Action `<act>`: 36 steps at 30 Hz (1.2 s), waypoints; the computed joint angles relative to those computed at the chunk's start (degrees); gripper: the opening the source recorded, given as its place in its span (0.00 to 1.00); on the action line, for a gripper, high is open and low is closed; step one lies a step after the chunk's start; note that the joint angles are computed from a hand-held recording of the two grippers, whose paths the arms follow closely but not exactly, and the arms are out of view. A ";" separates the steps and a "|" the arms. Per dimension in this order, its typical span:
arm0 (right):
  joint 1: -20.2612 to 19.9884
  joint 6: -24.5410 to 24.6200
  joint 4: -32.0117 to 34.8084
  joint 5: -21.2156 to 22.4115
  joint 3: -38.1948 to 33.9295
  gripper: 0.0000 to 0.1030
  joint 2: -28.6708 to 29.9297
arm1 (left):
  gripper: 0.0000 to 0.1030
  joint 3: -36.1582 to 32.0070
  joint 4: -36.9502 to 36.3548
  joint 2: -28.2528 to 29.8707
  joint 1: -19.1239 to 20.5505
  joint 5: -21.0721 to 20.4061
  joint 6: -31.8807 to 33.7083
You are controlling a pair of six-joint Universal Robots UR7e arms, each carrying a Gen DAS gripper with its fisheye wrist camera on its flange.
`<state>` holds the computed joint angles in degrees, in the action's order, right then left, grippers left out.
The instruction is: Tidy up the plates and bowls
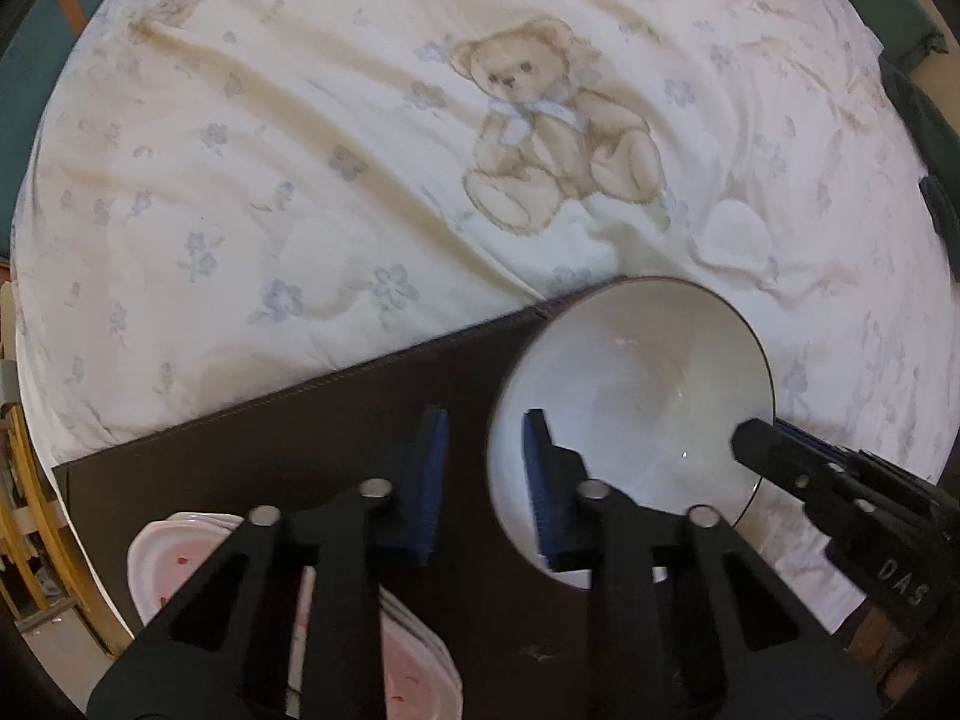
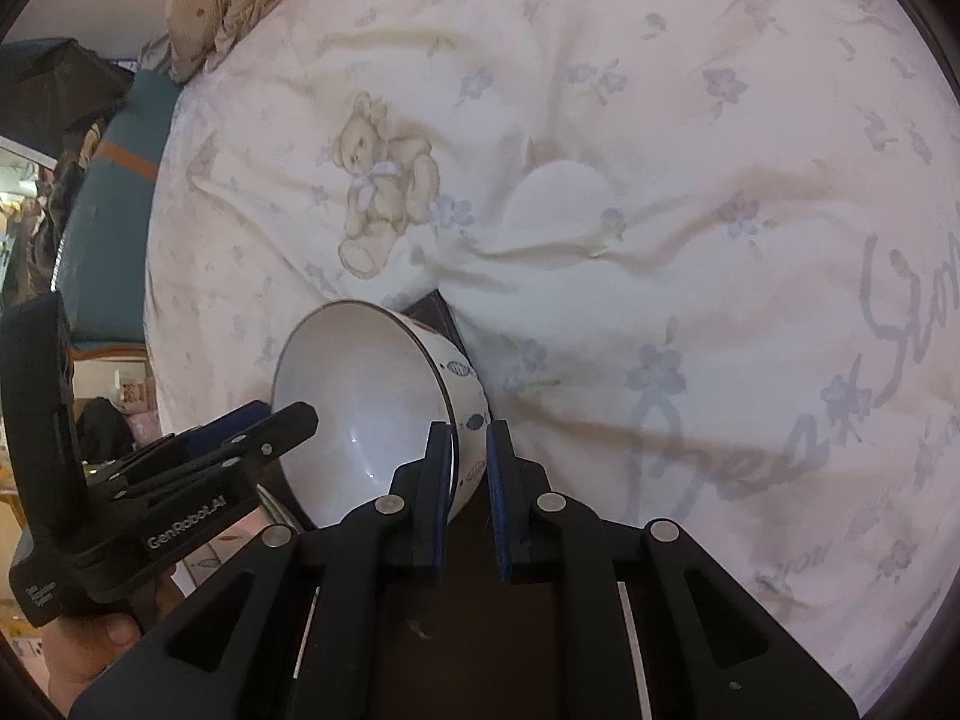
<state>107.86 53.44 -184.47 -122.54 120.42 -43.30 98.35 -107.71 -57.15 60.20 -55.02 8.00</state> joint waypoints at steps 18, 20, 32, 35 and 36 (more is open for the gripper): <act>-0.37 -0.20 9.67 -3.00 -5.49 0.15 3.19 | 0.07 4.18 -3.76 0.22 -1.14 3.70 0.98; -0.36 -0.35 9.16 -2.93 -5.27 0.13 3.17 | 0.07 4.57 -4.05 -0.64 -1.36 3.20 1.31; 3.10 -0.53 8.40 -4.10 -5.70 0.13 2.01 | 0.07 5.30 -3.73 -7.39 -3.54 2.03 3.21; 4.72 -1.04 8.65 -4.96 -6.32 0.13 1.64 | 0.07 3.90 -2.16 -8.21 -3.77 1.39 3.13; 5.36 -1.38 8.97 -5.29 -6.61 0.13 1.51 | 0.07 3.73 -1.52 -9.30 -3.87 1.06 3.25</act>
